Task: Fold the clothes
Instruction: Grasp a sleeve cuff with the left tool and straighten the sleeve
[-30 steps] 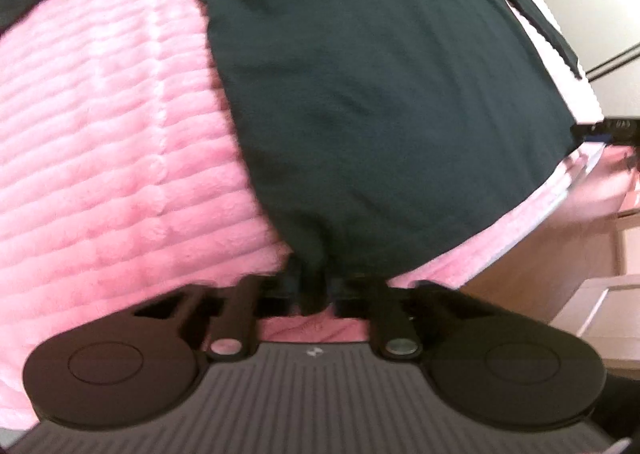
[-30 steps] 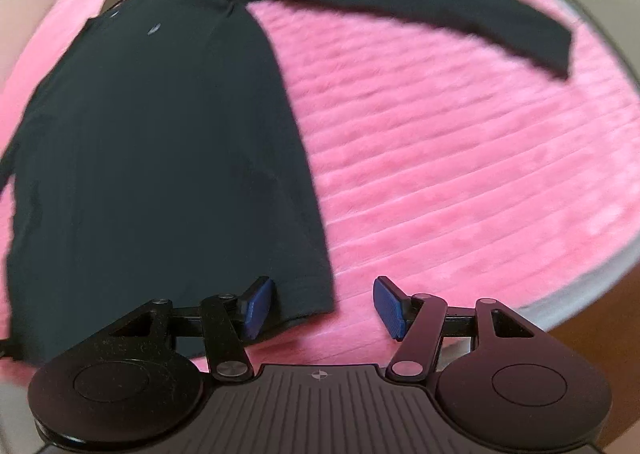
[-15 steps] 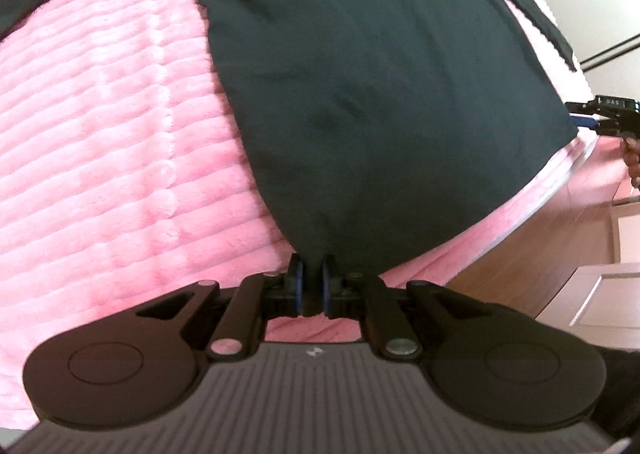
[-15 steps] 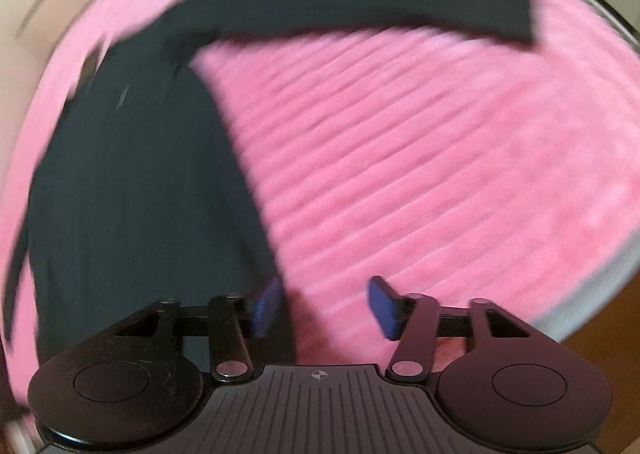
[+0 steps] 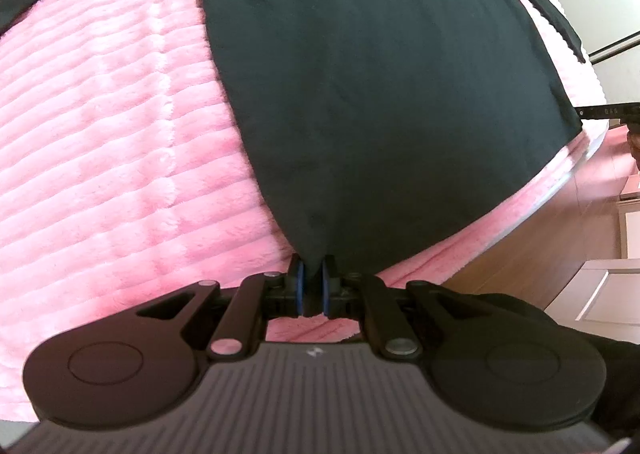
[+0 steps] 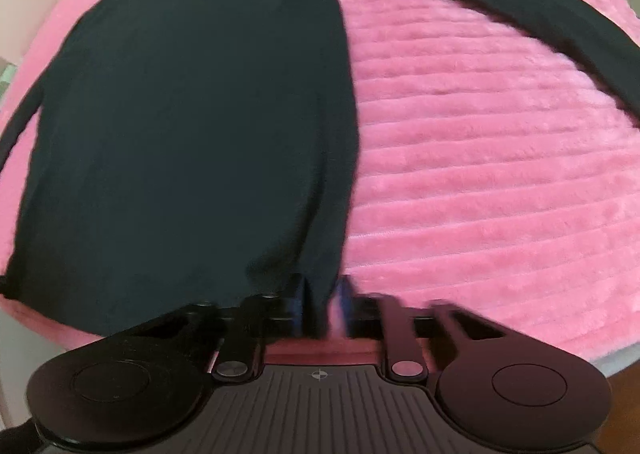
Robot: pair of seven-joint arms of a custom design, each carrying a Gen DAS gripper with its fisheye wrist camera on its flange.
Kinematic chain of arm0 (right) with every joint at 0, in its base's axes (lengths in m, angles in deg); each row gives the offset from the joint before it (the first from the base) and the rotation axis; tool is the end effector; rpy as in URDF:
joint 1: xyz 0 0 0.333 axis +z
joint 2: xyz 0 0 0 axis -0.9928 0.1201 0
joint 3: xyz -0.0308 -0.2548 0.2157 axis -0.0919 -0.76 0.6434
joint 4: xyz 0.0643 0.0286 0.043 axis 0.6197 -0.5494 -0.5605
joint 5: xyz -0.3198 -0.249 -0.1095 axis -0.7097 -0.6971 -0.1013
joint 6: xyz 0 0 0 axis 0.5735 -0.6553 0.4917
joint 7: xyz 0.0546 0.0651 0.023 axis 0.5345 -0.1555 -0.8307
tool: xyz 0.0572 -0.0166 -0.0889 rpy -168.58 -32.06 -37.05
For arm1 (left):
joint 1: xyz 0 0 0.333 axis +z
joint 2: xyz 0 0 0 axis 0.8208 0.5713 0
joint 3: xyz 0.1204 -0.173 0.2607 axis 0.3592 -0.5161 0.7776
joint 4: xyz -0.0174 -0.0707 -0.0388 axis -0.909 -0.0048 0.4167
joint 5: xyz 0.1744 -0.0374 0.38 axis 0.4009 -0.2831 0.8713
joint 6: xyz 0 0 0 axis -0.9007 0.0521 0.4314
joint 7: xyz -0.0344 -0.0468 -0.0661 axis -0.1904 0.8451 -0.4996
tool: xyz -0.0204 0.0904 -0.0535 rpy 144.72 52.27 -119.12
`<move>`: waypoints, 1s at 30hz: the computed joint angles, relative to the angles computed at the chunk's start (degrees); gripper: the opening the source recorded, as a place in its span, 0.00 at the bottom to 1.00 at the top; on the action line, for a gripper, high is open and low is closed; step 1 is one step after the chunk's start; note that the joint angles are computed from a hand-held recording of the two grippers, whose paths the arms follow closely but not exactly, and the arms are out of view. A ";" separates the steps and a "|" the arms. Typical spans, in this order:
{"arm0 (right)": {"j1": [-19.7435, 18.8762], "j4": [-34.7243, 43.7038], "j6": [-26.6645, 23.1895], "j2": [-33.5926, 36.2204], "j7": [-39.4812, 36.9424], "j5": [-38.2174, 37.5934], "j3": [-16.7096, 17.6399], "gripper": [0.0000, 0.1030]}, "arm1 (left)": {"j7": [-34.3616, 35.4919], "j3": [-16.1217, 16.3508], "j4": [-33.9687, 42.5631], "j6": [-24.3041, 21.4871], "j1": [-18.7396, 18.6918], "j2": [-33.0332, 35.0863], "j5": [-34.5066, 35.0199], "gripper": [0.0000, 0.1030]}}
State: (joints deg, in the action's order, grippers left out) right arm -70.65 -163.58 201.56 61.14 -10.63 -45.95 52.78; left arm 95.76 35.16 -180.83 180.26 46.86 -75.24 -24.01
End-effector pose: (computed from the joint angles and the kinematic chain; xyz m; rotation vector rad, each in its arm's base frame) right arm 0.6140 0.2121 0.4390 -2.4767 1.4259 0.1894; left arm 0.3305 -0.0826 0.3585 2.2179 -2.0085 0.4482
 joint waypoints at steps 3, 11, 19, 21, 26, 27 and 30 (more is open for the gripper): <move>-0.10 0.68 -0.81 -1.15 0.92 -2.64 -0.69 0.01 | 0.14 0.51 0.21 -1.23 0.26 -1.72 0.23 0.05; 0.03 1.78 -5.50 -1.62 4.52 -8.11 -1.47 0.01 | -2.48 -0.68 -2.31 -4.40 0.77 -6.07 0.88 0.05; 1.69 -0.80 -2.46 -1.49 10.52 -14.32 -1.37 0.26 | -5.57 -1.42 -2.87 -3.45 0.32 -4.59 2.58 0.11; 2.51 -1.30 -1.71 -2.47 13.30 -18.02 -1.45 0.55 | -6.17 -1.81 -2.76 -5.25 0.98 -6.04 4.43 0.13; 4.17 -1.08 -1.76 -5.24 18.38 -19.89 -0.52 0.57 | -9.04 -2.58 -2.74 -10.98 3.49 -12.93 9.34 0.13; 4.52 -1.04 -1.83 -5.98 18.89 -19.11 -0.21 0.57 | -9.38 -2.48 -2.75 -12.04 4.05 -14.70 10.23 0.15; 6.18 0.05 -2.18 -7.13 20.26 -15.20 1.13 0.58 | -9.65 -1.47 -1.95 -15.11 6.87 -19.25 13.18 0.26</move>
State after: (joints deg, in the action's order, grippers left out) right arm -64.47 -163.53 199.38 54.01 9.63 -61.15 53.91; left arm 86.11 33.68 -182.78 165.15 53.72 -94.48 -10.83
